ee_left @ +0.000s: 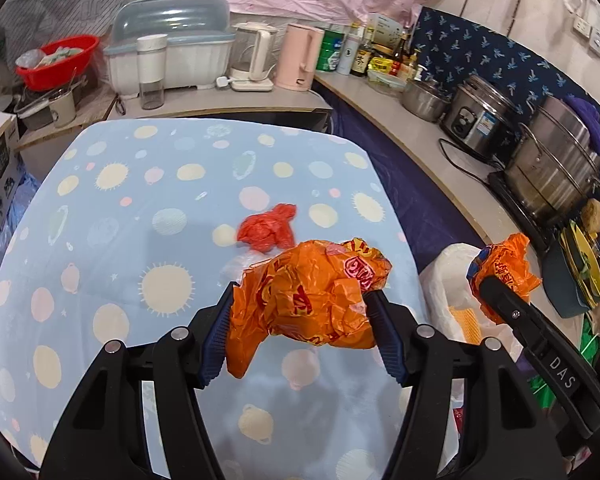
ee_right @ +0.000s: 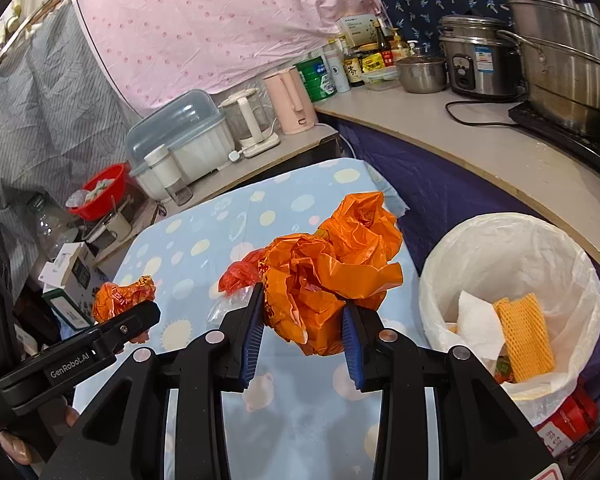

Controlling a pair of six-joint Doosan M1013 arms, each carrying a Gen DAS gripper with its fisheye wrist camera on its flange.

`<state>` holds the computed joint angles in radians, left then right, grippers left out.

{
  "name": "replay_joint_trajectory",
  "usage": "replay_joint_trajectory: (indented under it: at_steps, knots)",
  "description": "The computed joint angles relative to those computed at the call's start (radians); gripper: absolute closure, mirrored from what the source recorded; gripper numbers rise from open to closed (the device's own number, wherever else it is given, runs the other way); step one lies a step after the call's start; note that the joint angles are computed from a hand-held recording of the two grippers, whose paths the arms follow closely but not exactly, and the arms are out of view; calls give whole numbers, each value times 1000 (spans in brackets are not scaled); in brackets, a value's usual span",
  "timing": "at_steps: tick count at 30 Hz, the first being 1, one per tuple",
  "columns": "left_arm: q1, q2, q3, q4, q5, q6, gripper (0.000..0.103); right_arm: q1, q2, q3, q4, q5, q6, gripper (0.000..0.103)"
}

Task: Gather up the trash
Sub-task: 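Lift both wrappers and carry them toward the bin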

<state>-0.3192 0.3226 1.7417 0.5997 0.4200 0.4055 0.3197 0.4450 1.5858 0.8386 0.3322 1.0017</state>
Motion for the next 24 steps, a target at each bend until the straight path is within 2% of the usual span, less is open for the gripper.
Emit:
replay_joint_trajectory:
  at_steps: [9, 24]
  knots:
    - [-58, 7, -26, 36, 18, 17, 44, -42, -46, 66, 146, -36, -120, 69]
    - [-125, 38, -81, 2, 27, 126, 44, -114, -94, 144, 221, -82, -156, 69]
